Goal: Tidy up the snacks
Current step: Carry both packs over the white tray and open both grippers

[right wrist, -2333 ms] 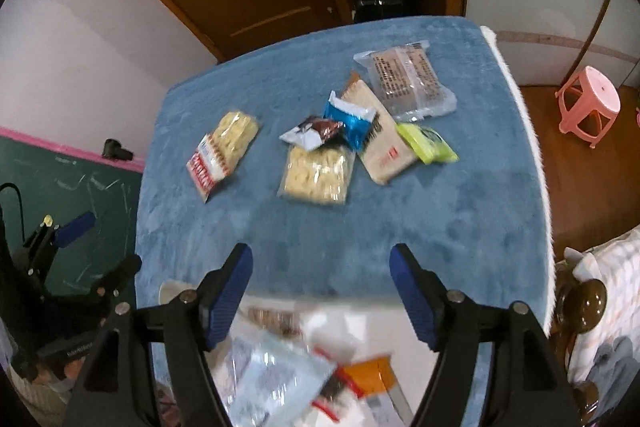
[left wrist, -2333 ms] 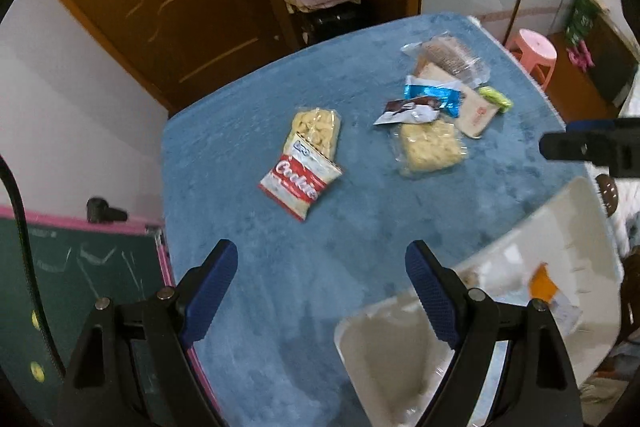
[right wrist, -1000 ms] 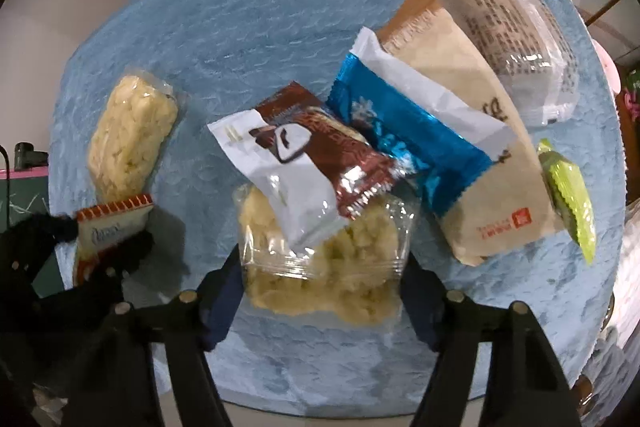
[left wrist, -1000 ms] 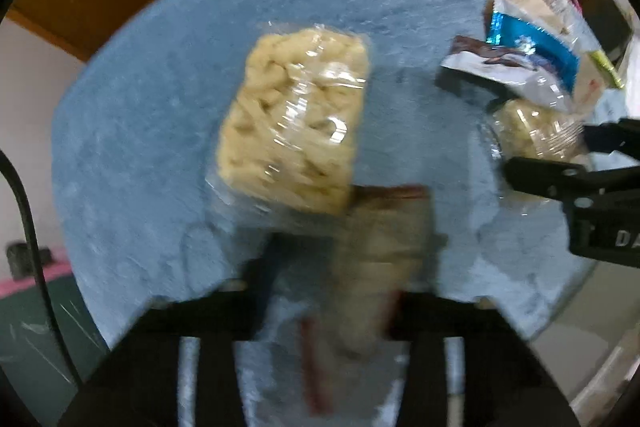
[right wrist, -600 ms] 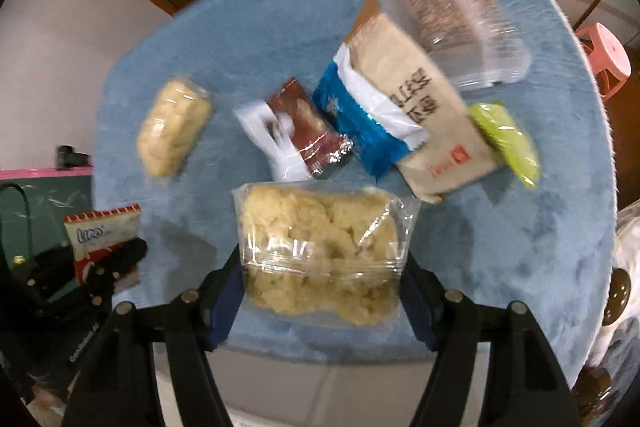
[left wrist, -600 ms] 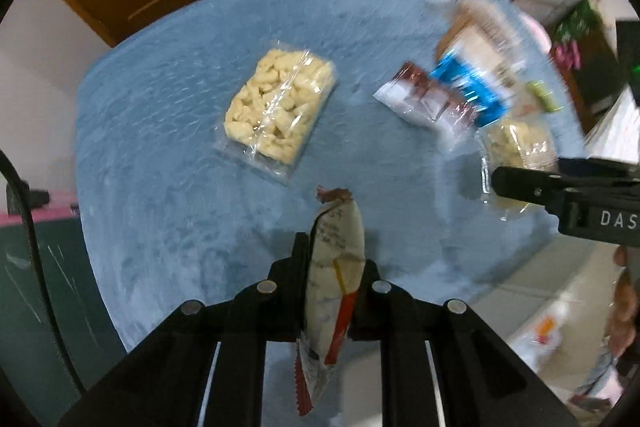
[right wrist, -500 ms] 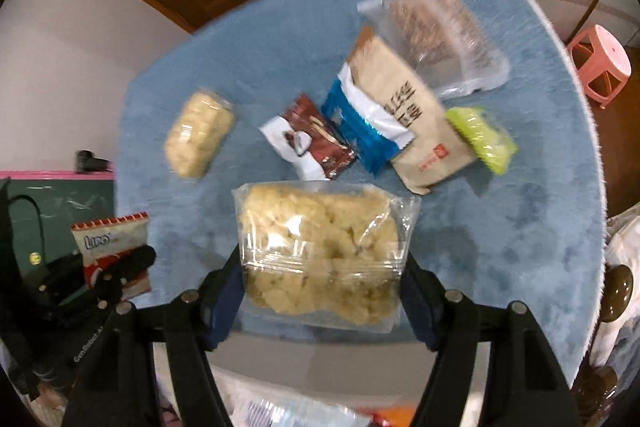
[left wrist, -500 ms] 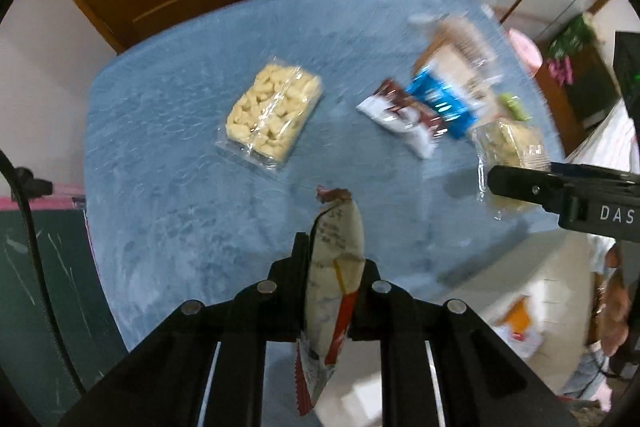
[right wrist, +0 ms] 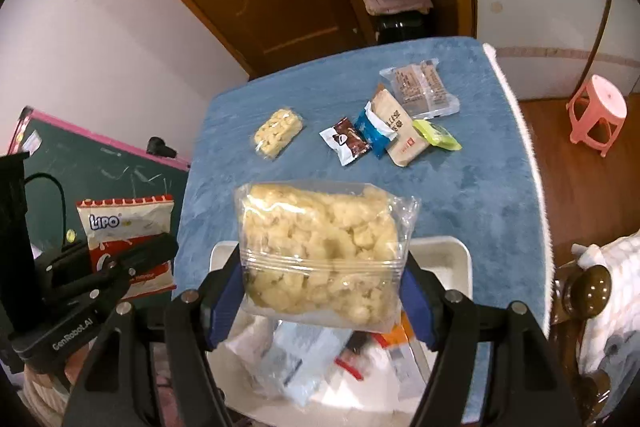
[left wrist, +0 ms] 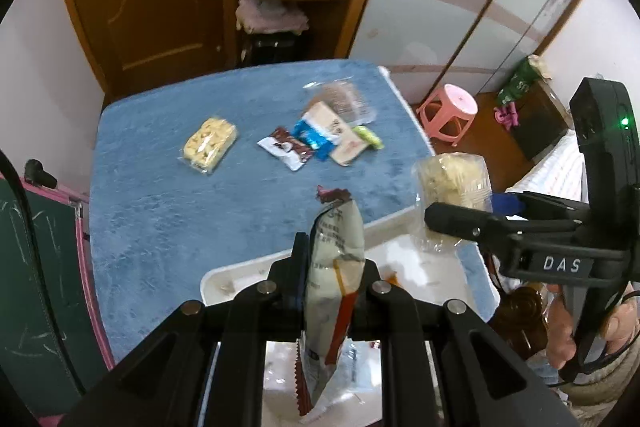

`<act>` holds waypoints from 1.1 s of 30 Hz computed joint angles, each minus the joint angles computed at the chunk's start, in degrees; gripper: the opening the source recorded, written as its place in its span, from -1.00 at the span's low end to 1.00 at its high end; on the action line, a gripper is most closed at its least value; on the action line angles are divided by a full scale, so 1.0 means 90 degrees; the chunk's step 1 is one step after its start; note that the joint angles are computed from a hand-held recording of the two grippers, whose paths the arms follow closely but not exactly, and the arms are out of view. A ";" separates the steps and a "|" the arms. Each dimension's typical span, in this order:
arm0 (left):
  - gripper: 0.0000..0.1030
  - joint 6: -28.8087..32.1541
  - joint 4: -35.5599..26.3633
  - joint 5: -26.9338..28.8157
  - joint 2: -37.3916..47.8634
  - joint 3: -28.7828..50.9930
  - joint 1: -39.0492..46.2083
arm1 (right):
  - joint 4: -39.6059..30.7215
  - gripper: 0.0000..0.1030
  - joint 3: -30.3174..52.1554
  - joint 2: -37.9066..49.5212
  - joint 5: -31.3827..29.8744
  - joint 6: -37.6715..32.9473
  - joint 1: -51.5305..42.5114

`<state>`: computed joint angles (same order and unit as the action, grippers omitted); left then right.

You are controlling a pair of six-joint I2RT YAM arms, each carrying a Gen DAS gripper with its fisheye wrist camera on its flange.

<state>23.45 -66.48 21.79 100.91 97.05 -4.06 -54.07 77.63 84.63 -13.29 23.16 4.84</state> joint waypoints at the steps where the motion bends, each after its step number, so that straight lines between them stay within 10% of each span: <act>1: -0.76 -0.0062 0.0084 0.0001 -0.0319 -0.0313 -0.0051 | -0.0073 0.37 -0.0123 -0.0277 0.0066 -0.0014 0.0037; 12: -0.76 -0.0871 0.0627 -0.0043 -0.2273 -0.2126 -0.0468 | -0.0656 0.38 -0.1431 -0.2443 0.0472 0.0032 0.0388; 26: -0.74 -0.1304 0.1200 -0.1224 -0.2372 -0.3016 -0.1642 | -0.0750 0.41 -0.2506 -0.2761 0.0705 0.0347 0.0960; 31: 0.66 -0.1322 0.1398 -0.1670 -0.2521 -0.3237 -0.1865 | -0.0727 0.50 -0.2638 -0.2621 0.0391 0.0297 0.0668; 33: 0.67 -0.1326 0.1505 -0.1685 -0.2646 -0.3318 -0.1856 | -0.0700 0.54 -0.2660 -0.2647 0.0349 0.0305 0.0607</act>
<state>11.51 -52.94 6.63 77.10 67.18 -20.77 -60.37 53.69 60.81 -10.15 25.90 10.30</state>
